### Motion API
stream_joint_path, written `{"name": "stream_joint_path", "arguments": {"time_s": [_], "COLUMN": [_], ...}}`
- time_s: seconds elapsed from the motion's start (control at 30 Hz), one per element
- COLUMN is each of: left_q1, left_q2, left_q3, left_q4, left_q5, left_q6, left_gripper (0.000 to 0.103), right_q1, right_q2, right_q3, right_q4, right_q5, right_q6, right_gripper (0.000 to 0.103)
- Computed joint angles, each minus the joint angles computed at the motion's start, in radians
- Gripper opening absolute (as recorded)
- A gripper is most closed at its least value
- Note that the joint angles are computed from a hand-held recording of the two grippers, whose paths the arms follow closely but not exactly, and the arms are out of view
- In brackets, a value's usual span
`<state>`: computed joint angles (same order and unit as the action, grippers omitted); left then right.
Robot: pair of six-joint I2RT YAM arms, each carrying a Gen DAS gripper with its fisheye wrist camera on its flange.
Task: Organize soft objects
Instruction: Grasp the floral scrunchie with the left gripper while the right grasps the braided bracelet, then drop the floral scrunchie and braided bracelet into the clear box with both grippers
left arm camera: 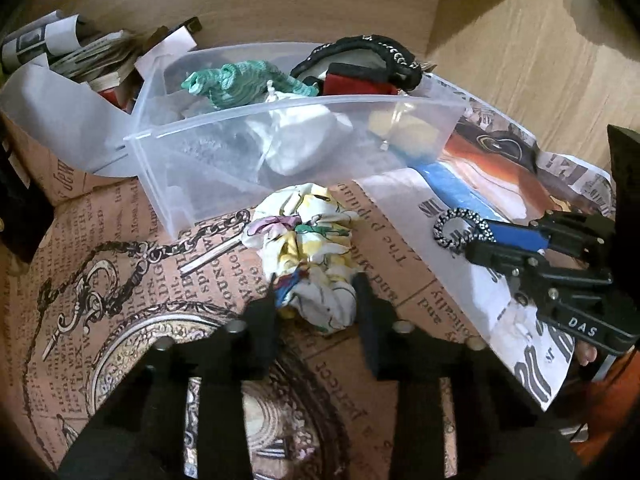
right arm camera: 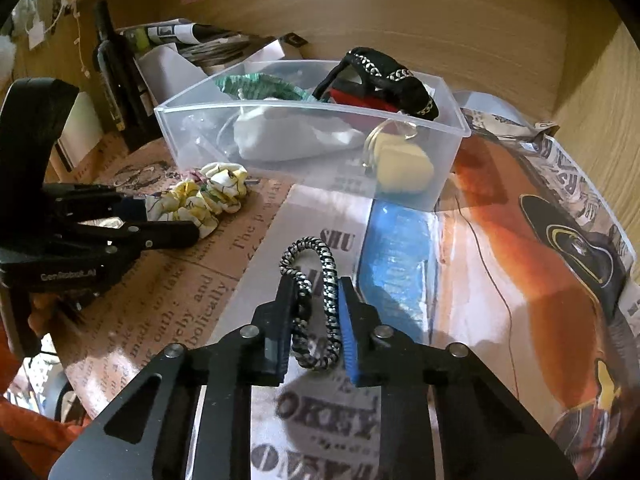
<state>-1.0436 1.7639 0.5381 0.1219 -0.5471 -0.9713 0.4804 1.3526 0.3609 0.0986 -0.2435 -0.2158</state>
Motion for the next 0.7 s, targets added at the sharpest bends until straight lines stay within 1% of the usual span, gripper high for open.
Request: {"name": "stream_joint_path", "arguments": {"time_s": [0.07, 0.17, 0.33, 0.5, 0.63, 0.7], "left_q1": [-0.006, -0.037, -0.097, -0.144, -0.14, -0.129], "left_q2": [-0.014, -0.067, -0.175, -0.278, -0.323, -0.347], "left_q3": [-0.008, -0.024, -0.031, -0.006, 0.019, 0.023], "left_q4": [0.0, -0.032, -0.136, -0.269, -0.342, -0.35], "left_q5": [-0.007, -0.05, -0.149, -0.261, -0.33, -0.346], "left_q6": [-0.004, -0.031, -0.067, -0.099, -0.092, -0.07], "left_gripper": [0.024, 0.022, 0.021, 0.021, 0.021, 0.021], "right_q1": [0.002, -0.002, -0.001, 0.007, 0.023, 0.037], "right_q2": [-0.014, -0.049, -0.137, -0.199, -0.207, -0.198], "right_q3": [-0.001, -0.001, 0.004, 0.027, 0.06, 0.082], "right_q4": [-0.002, -0.015, -0.043, -0.046, -0.025, -0.009], "right_q5": [-0.002, -0.011, -0.017, -0.025, -0.024, -0.019], "right_q6": [0.006, 0.011, 0.022, 0.04, 0.059, 0.069], "right_gripper": [0.015, 0.015, 0.015, 0.015, 0.015, 0.015]}}
